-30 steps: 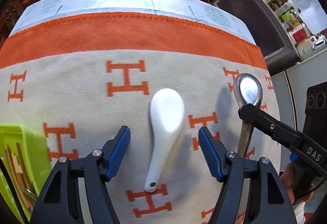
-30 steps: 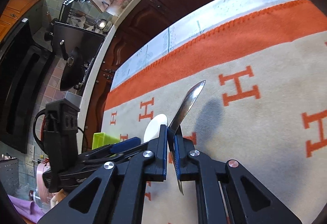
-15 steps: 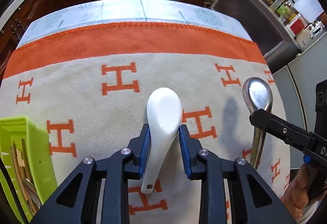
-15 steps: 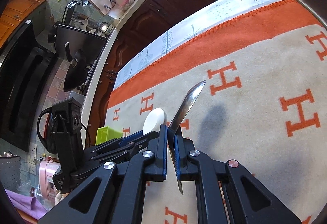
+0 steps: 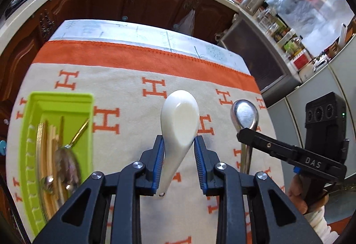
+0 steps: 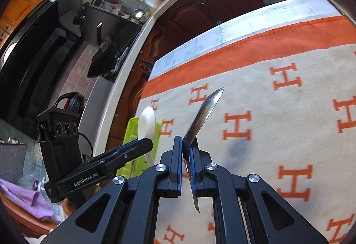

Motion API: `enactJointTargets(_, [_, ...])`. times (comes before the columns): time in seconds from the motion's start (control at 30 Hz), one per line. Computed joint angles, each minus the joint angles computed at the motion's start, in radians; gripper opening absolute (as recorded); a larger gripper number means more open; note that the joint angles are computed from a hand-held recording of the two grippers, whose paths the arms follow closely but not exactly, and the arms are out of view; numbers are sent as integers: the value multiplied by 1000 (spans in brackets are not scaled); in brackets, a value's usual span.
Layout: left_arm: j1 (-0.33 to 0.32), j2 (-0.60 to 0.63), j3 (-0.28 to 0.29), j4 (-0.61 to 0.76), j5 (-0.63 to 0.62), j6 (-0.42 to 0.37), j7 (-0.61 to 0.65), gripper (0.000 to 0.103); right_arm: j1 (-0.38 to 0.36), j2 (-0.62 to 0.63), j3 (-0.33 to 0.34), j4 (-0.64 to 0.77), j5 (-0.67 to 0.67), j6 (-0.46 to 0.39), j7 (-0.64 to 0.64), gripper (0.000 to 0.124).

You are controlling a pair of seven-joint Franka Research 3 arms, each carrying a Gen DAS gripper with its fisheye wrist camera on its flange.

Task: Organize utensils
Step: 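Carry both spoons into the green tray and open both grippers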

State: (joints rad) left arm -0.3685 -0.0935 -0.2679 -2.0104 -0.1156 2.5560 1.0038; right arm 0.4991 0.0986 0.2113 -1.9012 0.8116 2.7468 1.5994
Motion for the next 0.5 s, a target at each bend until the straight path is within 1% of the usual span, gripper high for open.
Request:
enactJointTargets(0.07, [0,-67,9,-48,-23,-6,2,25,11,4,12,26,7,-17,-11,6])
enactJointTargets(0.1, [1,-117,20,-80,-35,-26,4,25,16,7,18,39,16,-25,-18,6])
enactJointTargets(0.23, [6,-257,53,-157,-35,-134,-20,25,49,48,44,126,24,-65,-23,6])
enactJointTargets(0.3, [14,-321,63,-202,-23,-185,-37,25,71,90,56,191,4,-88,-4,6])
enactJointTargets(0.4, [26,-395,70,-266,9,-252,-65,25,122,188,61,323,-95,-131,86,6])
enactJointTargets(0.5, [25,-445,81,-329,15,-294,-80,25,179,305,51,470,-215,-192,203,6])
